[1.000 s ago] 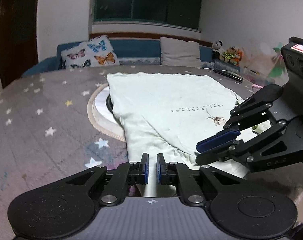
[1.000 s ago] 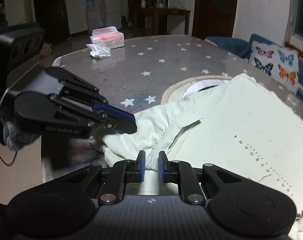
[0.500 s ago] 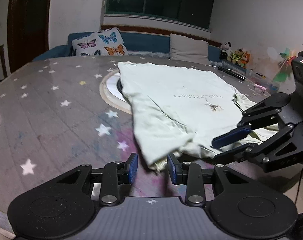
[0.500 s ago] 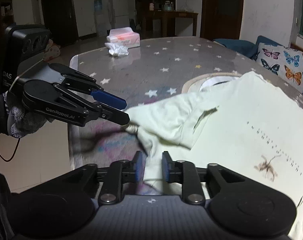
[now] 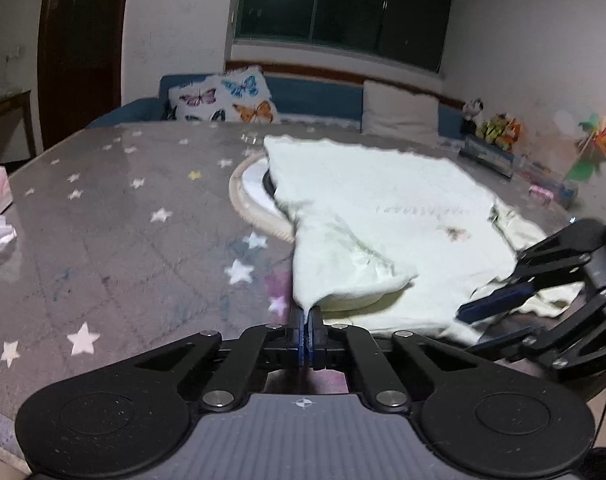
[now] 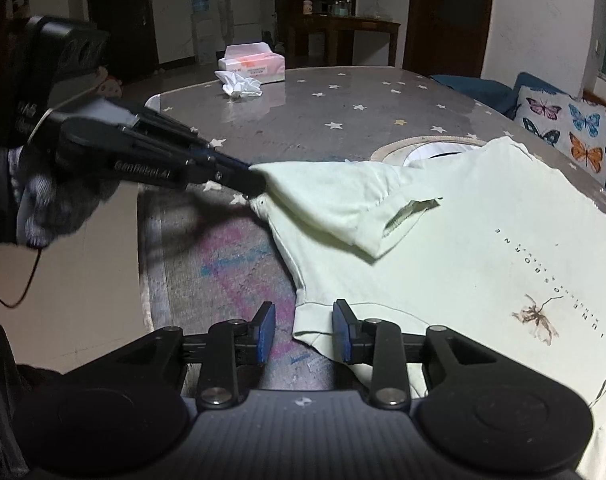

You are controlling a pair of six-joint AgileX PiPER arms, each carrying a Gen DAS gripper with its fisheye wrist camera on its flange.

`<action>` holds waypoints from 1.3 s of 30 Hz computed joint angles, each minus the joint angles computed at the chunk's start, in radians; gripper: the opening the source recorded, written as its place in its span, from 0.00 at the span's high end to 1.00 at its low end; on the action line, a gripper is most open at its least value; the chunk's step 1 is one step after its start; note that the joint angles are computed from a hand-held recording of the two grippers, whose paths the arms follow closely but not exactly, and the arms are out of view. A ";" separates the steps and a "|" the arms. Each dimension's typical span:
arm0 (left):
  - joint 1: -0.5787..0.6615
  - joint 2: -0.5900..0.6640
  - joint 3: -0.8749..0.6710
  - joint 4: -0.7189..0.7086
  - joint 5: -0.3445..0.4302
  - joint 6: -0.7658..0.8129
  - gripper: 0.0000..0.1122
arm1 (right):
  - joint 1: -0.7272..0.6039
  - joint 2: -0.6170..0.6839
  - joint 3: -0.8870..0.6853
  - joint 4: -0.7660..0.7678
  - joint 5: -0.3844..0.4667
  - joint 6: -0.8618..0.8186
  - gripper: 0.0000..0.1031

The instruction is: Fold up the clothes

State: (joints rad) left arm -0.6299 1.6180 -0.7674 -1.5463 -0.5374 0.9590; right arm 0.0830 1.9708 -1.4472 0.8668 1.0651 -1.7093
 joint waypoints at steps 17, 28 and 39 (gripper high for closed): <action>-0.065 -0.042 -0.020 -0.123 -0.101 0.253 0.82 | 0.042 0.000 -0.003 0.007 0.012 -0.005 0.65; 0.051 0.099 -0.170 0.016 0.087 0.270 0.82 | -0.051 -0.029 0.002 0.039 0.056 0.044 0.65; 0.039 0.125 -0.160 0.020 0.106 0.363 0.82 | -0.241 -0.064 0.025 0.061 -0.044 0.126 0.59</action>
State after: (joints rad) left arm -0.5910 1.7430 -0.9275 -1.5264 -0.4310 1.3220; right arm -0.1577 1.9064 -1.4222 0.9278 1.0209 -1.5838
